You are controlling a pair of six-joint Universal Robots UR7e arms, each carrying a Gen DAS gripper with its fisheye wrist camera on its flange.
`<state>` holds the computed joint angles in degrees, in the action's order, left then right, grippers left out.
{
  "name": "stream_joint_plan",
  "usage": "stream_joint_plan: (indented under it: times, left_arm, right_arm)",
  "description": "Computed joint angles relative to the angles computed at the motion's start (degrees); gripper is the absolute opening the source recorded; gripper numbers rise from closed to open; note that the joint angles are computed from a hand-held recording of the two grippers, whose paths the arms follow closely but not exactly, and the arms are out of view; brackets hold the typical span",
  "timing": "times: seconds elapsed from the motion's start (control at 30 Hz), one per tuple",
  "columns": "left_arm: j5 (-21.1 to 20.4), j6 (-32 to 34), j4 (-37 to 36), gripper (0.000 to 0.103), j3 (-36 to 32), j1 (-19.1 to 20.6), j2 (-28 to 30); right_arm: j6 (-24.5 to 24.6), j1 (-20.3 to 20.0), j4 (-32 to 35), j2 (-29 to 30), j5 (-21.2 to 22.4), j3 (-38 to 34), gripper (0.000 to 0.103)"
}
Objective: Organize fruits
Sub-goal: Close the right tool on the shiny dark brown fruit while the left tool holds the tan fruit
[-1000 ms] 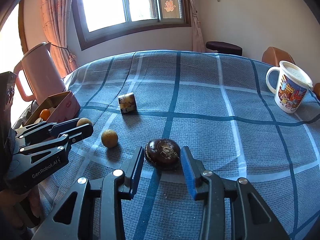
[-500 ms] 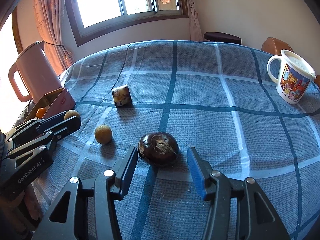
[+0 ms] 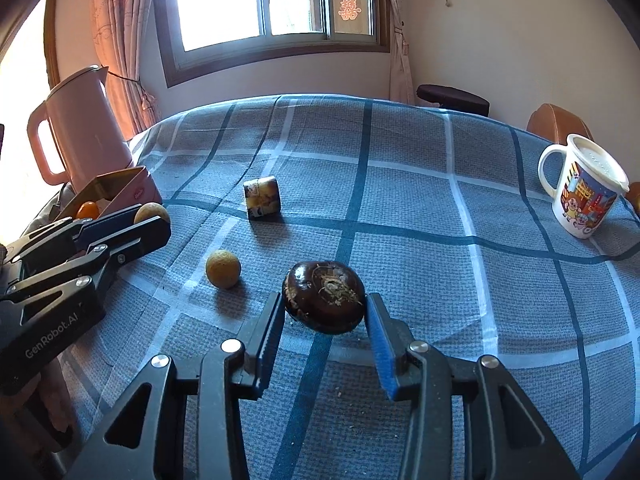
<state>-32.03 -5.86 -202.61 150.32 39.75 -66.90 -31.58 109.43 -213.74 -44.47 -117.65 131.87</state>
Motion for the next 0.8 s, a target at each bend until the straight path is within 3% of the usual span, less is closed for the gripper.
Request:
stream_joint_plan:
  times: [0.8]
  left_arm:
    - [3.4, 6.6, -16.7, 0.028, 3.0, -4.1, 4.8]
  right_arm:
    - [-5.5, 0.3, -13.0, 0.7, 5.6, 3.5, 0.044]
